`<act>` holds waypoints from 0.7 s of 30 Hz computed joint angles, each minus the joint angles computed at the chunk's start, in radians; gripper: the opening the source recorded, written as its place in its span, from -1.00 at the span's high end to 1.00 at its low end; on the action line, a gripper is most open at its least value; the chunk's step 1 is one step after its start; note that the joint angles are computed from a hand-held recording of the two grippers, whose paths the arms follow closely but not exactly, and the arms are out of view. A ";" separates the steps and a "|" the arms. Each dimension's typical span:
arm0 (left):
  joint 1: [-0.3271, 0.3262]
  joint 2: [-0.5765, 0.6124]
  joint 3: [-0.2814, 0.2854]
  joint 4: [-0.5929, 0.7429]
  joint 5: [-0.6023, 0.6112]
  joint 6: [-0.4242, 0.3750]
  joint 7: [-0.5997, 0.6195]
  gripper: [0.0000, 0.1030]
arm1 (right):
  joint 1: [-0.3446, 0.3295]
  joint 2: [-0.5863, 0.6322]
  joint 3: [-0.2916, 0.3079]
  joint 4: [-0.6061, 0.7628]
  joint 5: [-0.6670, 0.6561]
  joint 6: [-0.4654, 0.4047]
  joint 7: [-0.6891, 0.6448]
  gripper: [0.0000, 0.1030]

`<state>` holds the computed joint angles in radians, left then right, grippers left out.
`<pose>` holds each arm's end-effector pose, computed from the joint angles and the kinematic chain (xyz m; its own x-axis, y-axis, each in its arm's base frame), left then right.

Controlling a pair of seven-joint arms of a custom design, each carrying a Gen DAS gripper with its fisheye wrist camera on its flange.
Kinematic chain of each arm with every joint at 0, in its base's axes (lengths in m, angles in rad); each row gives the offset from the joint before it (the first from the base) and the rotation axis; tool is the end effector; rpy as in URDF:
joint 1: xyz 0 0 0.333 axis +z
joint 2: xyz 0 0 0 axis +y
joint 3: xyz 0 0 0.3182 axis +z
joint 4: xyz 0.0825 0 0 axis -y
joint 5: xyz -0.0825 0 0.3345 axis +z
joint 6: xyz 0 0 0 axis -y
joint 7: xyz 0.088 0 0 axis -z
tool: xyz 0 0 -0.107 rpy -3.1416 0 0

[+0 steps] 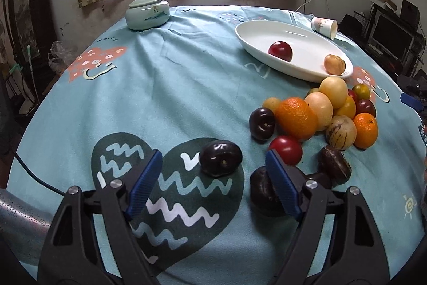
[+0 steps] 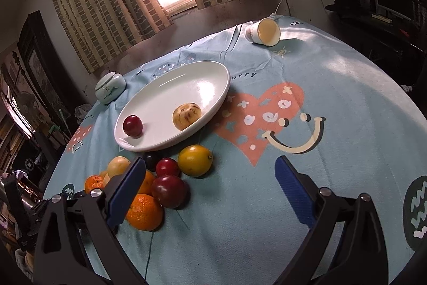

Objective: Organize fruits
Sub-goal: 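Grasp the dark purple plum with the left tool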

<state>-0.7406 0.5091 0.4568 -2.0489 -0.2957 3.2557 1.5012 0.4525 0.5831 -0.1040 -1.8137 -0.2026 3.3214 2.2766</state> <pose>0.5883 -0.1757 0.3427 -0.0472 -0.9988 0.0102 -0.7149 0.0266 -0.6987 0.6157 0.2606 0.3679 0.0705 -0.9321 -0.3553 -0.6645 0.2217 -0.7137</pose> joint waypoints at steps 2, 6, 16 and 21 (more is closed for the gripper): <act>0.034 0.003 -0.034 0.011 0.006 -0.003 0.008 -0.39 | 0.000 0.000 0.000 0.002 0.001 -0.005 0.000 -0.89; 0.120 0.011 -0.120 0.047 0.033 -0.044 0.020 0.21 | -0.003 0.001 0.003 0.004 -0.002 -0.008 -0.001 -0.89; 0.103 0.002 -0.088 0.016 0.070 -0.017 -0.070 0.30 | -0.021 0.025 0.042 0.053 -0.043 -0.102 -0.036 -0.89; 0.092 -0.008 -0.072 -0.003 0.027 0.001 -0.074 0.30 | -0.023 0.054 0.066 0.106 -0.090 -0.173 -0.080 -0.56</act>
<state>-0.6485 0.5013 0.3845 -2.0515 -0.2688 3.2568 1.4269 0.4292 0.6368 -0.0376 -1.7075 -0.2928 3.1479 2.1962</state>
